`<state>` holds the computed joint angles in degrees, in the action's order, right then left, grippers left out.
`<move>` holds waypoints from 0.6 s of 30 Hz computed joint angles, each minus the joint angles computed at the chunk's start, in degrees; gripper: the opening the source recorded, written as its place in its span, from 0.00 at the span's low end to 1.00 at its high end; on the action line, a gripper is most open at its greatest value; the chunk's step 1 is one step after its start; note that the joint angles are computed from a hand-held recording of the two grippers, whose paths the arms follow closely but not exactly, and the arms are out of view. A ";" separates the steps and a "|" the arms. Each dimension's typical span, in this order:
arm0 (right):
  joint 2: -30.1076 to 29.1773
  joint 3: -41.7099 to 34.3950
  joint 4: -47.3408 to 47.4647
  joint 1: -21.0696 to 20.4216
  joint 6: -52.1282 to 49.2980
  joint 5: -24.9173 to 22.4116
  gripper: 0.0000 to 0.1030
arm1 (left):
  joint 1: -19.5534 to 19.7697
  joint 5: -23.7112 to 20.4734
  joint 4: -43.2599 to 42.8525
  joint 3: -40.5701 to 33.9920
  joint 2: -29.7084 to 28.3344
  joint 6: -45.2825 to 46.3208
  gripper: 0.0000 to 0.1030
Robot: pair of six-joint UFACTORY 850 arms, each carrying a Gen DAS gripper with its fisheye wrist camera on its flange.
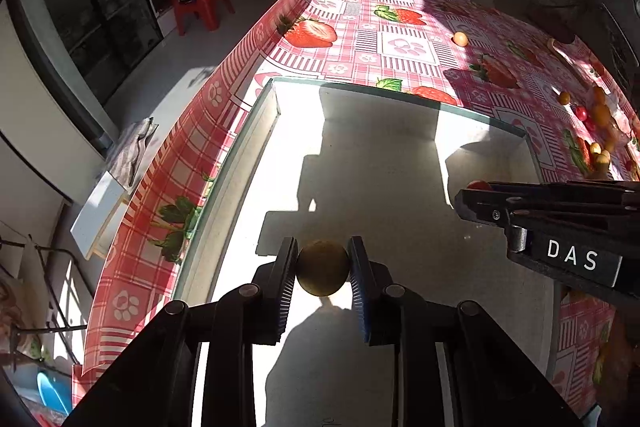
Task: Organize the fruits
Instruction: 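Carry both held fruits over the white tray, then open both grippers to drop the fruits into the white tray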
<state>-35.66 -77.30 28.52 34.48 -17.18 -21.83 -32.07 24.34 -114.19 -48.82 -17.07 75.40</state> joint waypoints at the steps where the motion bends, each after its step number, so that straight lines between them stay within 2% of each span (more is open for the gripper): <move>1: -0.41 -0.35 -1.95 0.39 1.70 -0.07 0.25 | 0.02 0.08 -0.02 0.14 0.08 0.15 0.27; 4: -0.77 -0.86 -8.68 1.44 6.88 0.88 0.26 | -0.07 0.49 -1.09 -0.04 -0.33 1.55 0.28; 6: -0.99 -1.27 -10.38 1.76 7.53 0.73 0.31 | -0.25 0.77 -0.45 0.16 -0.35 0.99 0.30; 7: -1.19 -1.59 -9.24 1.63 6.23 0.34 0.34 | -0.38 1.16 -0.47 0.19 -0.30 0.90 0.48; 8: -1.25 -1.77 -8.77 1.60 5.85 0.05 0.43 | -0.52 1.65 0.52 0.40 -0.12 -0.33 0.75; 9: -1.08 -1.66 -8.81 1.55 5.97 0.14 0.51 | -1.02 2.83 2.68 0.80 0.25 -2.86 0.81; 11: -0.06 -0.74 -8.74 1.48 6.16 1.27 0.60 | -1.43 3.63 5.37 1.36 0.98 -5.30 0.81; 15: 2.03 0.79 -4.47 0.75 3.20 3.06 0.76 | -1.29 3.03 2.66 1.16 1.17 -2.19 0.81; 18: 4.32 2.83 0.31 -0.04 -0.58 4.42 0.78 | -1.79 2.84 2.05 1.41 1.83 -2.01 0.81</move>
